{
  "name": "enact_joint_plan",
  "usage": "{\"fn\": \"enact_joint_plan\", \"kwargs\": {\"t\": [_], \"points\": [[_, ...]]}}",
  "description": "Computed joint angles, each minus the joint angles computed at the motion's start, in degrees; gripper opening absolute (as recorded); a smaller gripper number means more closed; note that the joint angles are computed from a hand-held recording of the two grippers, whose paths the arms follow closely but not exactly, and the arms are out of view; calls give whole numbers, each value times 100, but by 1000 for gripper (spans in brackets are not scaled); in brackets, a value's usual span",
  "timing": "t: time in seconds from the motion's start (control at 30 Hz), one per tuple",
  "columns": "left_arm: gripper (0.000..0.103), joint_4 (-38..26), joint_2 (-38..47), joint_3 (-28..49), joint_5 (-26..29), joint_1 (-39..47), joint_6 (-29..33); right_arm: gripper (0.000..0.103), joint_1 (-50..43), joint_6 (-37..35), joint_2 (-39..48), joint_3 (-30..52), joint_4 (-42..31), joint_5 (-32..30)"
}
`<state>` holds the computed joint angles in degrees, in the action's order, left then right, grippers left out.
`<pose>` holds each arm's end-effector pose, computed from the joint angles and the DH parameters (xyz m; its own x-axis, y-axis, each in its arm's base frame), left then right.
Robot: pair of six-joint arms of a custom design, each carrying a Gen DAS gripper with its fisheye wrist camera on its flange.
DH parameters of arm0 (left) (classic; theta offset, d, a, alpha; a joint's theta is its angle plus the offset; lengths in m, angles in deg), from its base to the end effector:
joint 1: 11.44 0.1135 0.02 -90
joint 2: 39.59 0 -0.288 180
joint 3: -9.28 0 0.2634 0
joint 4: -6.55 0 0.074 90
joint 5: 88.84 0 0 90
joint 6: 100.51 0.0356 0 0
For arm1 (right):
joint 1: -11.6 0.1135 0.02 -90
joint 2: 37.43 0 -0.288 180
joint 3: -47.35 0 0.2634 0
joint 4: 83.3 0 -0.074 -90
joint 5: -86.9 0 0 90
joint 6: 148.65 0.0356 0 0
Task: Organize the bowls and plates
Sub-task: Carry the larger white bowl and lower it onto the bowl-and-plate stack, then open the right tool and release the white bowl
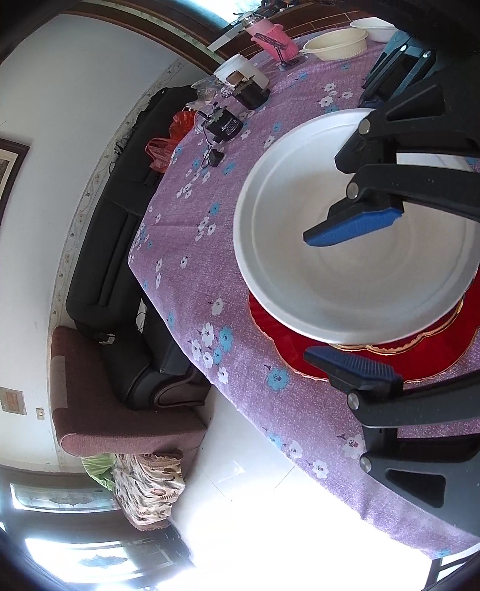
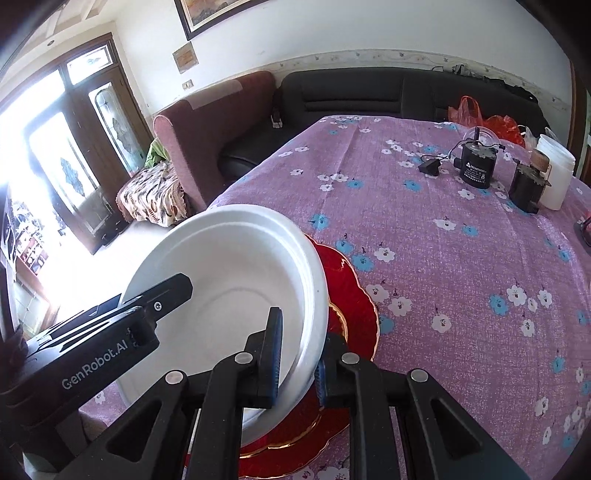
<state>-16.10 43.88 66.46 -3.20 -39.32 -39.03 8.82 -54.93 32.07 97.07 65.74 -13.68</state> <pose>0.2623 -0.1357 0.2004 -0.7872 -0.1222 -0.6045 0.0527 0.9633 -0.2633 0.2360 -0.0049 0.2097 -0.7762 0.1015 -0.6223 -0.0181 0.9830 0.1829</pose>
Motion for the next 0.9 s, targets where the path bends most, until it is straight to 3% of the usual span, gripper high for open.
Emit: {"fn": "enact_joint_plan", "kwargs": {"t": [0.1,0.23,0.3,0.43,0.67,0.9], "points": [[60,-77,-235,-61,4,39,-70,24,-75,50,-20,-4,0,-127],[65,-115,-642,-245,-36,53,-205,56,-115,110,-166,-60,65,-144],[66,-159,-879,-342,-100,17,-277,61,-116,135,-242,-83,77,-128],[69,-312,-1361,-519,-118,-21,-480,61,-186,174,-415,-107,15,-178],[87,-680,-2108,-700,-400,-432,-880,61,-789,10,-1142,-203,-355,-596],[89,-948,-2269,-647,-1590,-1818,-1243,64,-1667,-595,-1943,-485,-933,-1114]]}}
